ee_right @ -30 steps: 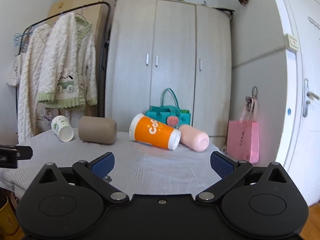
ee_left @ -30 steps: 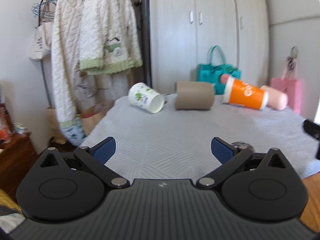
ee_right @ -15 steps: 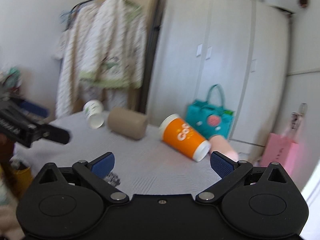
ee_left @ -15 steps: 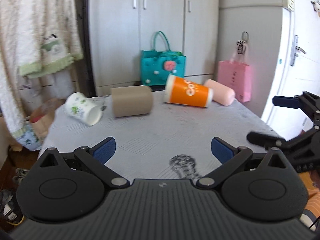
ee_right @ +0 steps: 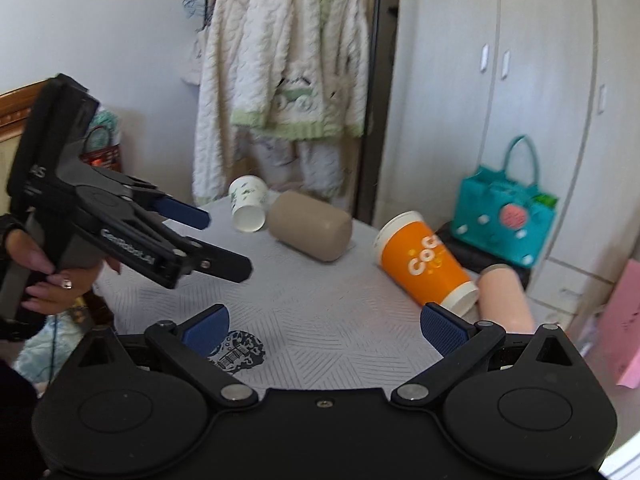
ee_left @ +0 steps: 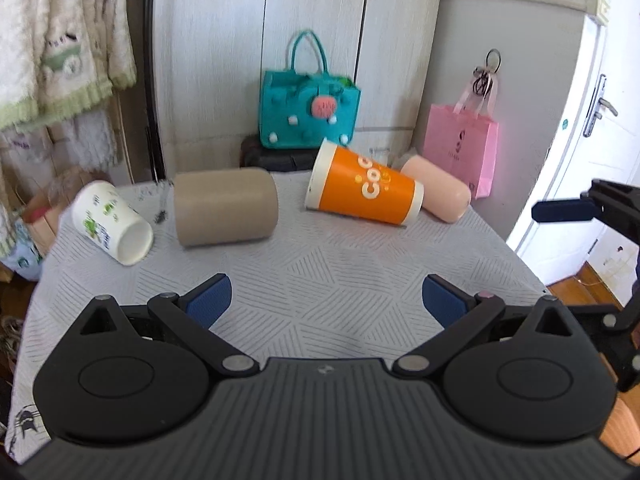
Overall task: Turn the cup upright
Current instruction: 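Move the right tool toward the tipped orange COCO cup's base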
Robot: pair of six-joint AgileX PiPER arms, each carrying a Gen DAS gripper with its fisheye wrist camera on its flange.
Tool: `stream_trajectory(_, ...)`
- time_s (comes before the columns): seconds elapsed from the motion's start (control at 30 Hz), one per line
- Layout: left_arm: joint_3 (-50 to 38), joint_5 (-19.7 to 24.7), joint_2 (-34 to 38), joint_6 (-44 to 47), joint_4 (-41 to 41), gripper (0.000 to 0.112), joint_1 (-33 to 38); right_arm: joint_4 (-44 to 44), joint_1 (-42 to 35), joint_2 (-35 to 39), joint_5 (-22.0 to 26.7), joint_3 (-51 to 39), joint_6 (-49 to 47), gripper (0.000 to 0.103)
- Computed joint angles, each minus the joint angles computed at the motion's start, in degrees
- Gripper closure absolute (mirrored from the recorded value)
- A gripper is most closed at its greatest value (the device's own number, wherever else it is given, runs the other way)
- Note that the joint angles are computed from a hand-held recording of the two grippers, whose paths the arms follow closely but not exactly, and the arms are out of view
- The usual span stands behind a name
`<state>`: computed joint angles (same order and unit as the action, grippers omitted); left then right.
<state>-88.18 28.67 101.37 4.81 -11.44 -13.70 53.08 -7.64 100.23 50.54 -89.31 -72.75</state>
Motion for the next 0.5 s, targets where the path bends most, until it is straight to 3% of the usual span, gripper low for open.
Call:
stream_trajectory(0.27, -14.0, 8.3, 10.5, -3.6, -1.0, 0.009, 1.3, -11.7, 3.0, 11.9, 3.2, -18.3, 7.7, 0.0)
stream_trajectory(0.5, -21.2, 7.6, 17.2, -10.6, 6.4, 0.009, -0.1, -20.9, 6.2, 22.3, 3.1, -32.5, 10.4, 0.0)
